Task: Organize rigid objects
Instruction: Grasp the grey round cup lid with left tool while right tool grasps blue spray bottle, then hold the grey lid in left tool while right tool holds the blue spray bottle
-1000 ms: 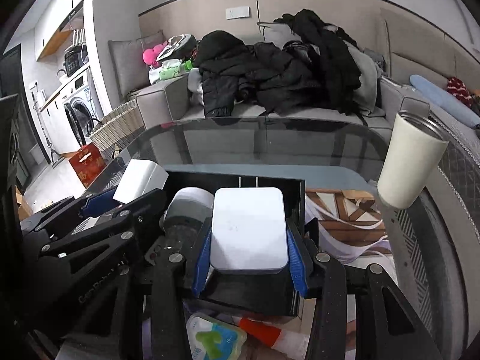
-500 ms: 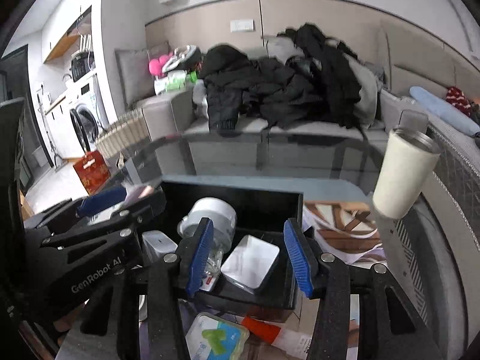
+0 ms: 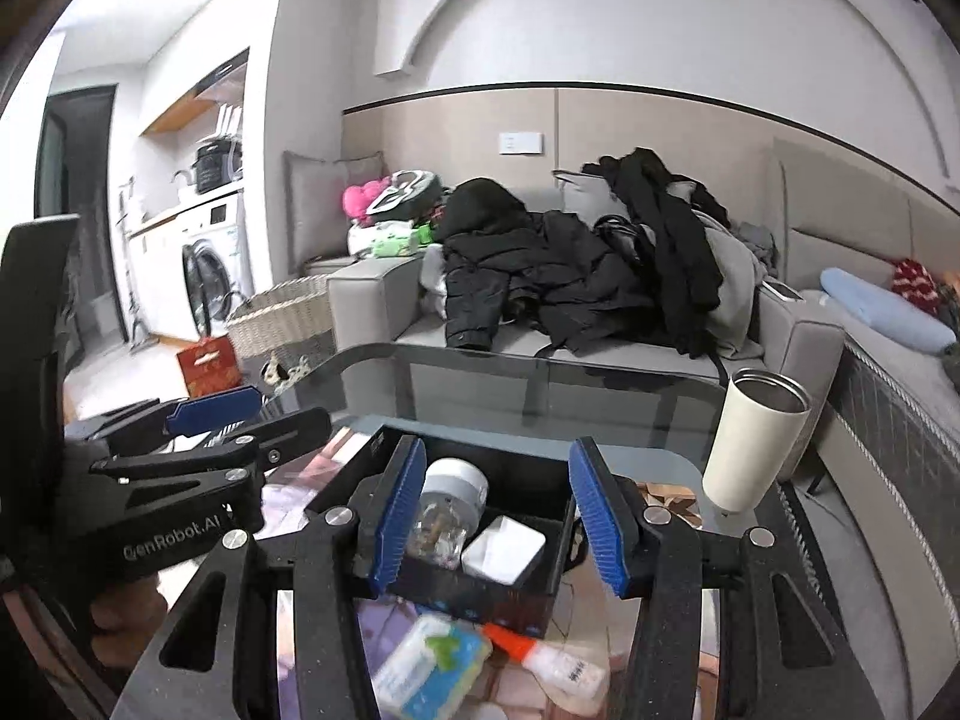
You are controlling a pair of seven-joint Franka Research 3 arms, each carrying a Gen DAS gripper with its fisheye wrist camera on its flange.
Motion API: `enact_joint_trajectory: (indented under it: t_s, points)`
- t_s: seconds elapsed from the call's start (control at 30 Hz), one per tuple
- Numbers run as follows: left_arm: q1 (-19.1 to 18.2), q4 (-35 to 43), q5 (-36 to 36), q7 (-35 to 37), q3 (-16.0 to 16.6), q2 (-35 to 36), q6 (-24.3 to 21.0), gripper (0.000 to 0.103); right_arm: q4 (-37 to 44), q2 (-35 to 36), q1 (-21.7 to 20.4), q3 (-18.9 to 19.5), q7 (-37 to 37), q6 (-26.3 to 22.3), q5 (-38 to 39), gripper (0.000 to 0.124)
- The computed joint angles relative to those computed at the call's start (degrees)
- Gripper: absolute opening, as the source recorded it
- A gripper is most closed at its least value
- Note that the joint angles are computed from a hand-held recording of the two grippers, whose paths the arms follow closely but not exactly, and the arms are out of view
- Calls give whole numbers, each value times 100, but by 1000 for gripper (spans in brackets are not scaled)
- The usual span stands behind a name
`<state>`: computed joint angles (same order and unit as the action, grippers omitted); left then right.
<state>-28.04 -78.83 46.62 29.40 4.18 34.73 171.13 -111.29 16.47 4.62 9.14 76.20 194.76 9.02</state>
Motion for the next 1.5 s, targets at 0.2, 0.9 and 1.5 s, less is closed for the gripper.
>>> enact_joint_trajectory:
  t_s: [0.2,0.9,1.5]
  points:
    - [602,-361,-988,1375,-952,-113,-772,61,-602,-407,-1811,1698,149,-736,-535,51]
    - [546,1153,-2305,3122,-1109,1151,-2342,60,-660,-313,-1260,1121,-900,-3304,263,41]
    - [888,109,-3086,3899,-1648,516,-2361,48,-382,-278,216,-420,-776,-3312,481,23]
